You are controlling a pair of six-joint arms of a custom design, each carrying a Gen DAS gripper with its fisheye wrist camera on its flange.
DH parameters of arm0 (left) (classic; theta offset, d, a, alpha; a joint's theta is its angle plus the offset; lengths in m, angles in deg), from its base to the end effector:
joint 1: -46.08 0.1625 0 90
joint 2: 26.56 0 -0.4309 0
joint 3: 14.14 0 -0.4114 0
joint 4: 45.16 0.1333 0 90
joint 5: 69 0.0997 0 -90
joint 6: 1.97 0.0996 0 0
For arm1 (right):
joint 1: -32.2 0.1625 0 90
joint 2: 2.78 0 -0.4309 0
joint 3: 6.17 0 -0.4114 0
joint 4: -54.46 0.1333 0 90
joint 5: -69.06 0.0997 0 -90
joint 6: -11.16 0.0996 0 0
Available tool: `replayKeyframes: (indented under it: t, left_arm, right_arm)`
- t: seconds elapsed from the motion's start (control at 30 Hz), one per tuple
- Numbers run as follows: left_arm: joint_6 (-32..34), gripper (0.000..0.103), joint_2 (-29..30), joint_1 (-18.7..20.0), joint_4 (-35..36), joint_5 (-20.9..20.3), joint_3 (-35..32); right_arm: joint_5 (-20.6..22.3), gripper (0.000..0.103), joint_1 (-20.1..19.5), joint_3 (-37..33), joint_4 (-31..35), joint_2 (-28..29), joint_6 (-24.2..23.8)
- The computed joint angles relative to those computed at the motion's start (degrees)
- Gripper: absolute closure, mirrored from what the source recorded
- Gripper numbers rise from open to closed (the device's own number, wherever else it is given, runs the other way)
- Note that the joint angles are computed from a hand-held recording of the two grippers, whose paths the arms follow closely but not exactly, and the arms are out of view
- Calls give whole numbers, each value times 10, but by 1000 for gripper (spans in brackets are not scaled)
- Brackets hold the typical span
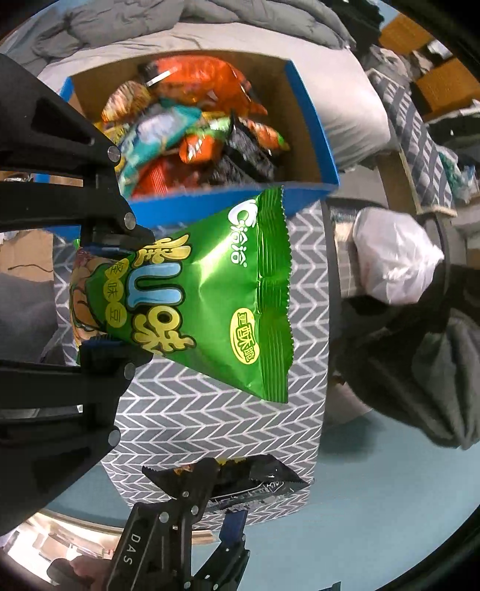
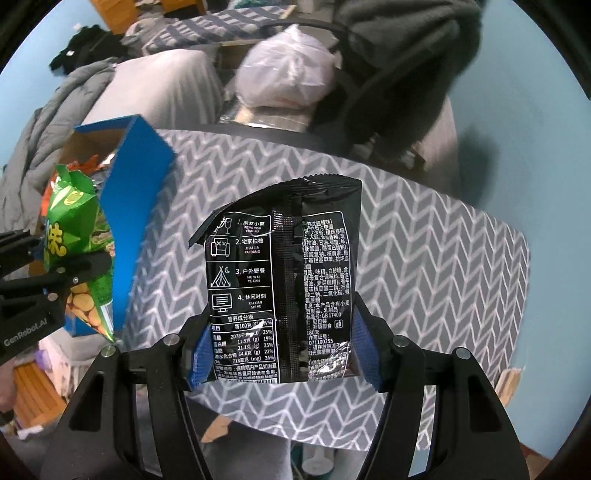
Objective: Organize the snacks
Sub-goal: 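Lift and carry the black bag and green peanut bag over the box with both tools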
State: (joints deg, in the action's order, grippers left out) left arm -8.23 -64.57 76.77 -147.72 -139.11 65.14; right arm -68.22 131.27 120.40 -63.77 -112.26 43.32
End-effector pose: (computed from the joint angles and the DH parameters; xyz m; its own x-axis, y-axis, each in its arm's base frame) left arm -0.5090 -0.4965 0.0264 -0.4196 0.8379 -0.3490 0.7127 0.5422 0.4450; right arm 0.1162 -0.3464 0.4008 -0.6684 0.5439 0.5074 0.2376 0.8025 -0.5473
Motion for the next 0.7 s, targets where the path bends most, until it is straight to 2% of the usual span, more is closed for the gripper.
replayKeyframes:
  t: [0.37,0.7]
  left_arm:
    - [-18,71,-37,36,8,40,-1]
    - [-39,71,-56,71,17,72,-10]
  right_arm:
    - [14,39,37,-67,-58,122,-44]
    - [54,39,44,-130,-115,228,-99]
